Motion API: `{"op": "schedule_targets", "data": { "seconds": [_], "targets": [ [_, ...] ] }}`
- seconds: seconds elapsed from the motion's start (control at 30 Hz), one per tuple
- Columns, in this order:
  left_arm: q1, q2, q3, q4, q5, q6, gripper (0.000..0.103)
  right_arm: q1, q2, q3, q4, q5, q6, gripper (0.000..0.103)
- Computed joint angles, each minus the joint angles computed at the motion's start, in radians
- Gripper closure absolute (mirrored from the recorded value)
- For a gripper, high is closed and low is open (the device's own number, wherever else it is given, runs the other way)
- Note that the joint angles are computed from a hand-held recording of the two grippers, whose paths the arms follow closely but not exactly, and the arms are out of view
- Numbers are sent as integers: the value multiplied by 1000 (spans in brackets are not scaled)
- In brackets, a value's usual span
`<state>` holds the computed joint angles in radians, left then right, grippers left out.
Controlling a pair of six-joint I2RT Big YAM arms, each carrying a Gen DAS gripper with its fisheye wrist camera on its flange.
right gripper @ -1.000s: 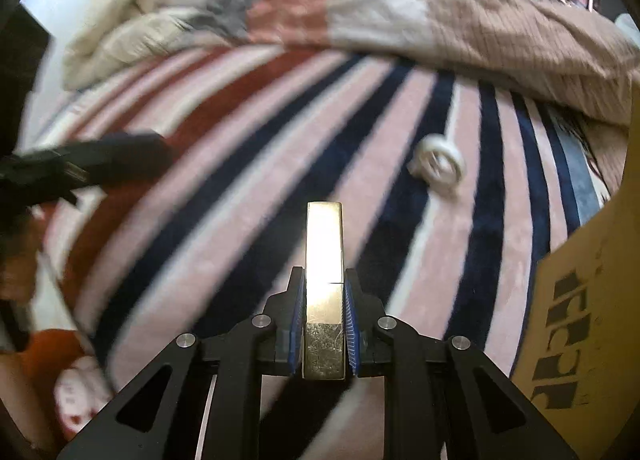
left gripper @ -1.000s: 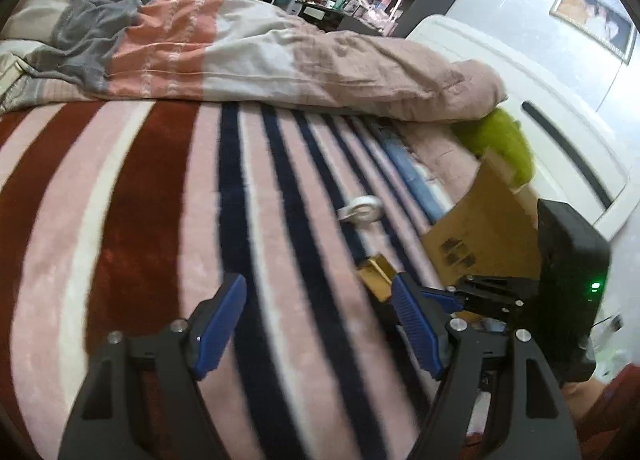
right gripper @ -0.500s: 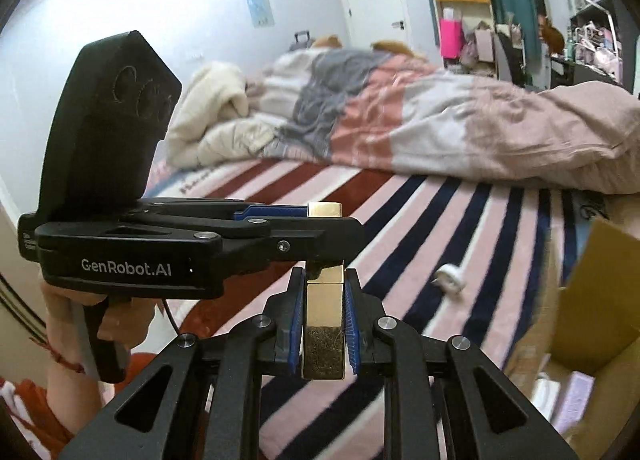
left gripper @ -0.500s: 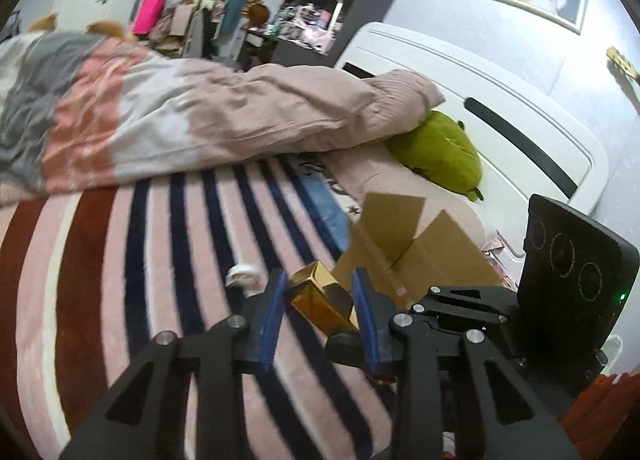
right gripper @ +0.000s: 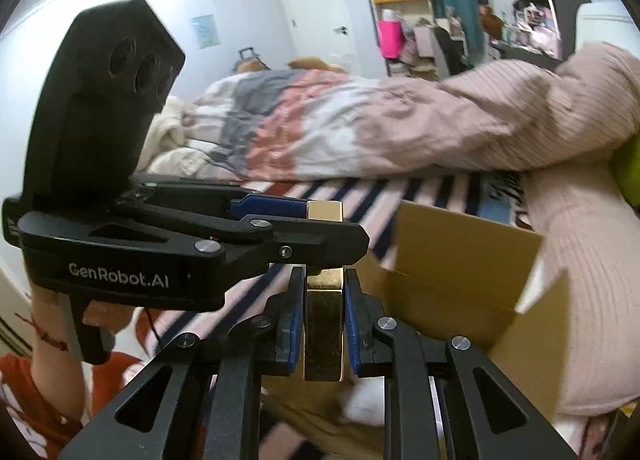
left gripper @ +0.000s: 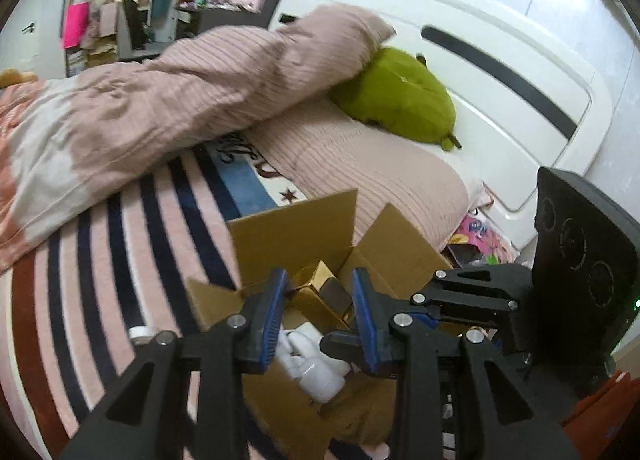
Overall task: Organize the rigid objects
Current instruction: 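Carry the lipstick into the cardboard box and release it, then grasp the white tape roll with the right gripper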
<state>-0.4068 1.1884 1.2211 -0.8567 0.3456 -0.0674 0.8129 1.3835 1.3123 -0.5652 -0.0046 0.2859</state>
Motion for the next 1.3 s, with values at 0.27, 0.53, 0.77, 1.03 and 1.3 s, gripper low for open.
{"op": "schedule_targets", "data": {
  "seconds": [0.27,0.53,0.77,1.03,1.3],
  "targets": [
    [-66,108,54,-6,7,3,73,-53,4,-1,-120,18,-39,90],
    [-86,94,43,17,-47,1,43,-56,7,9,-208,62,-28,89],
    [-57,13,2,24,-115,-4,24,-37,1,29,-244,94,-12,64],
    [37,-128,-90,37,-120,-1,18,11,22,86,-274,144,8,35],
    [279,-264,-192,11,-46,45,18,111,133,234,-236,141,-5,33]
  ]
}}
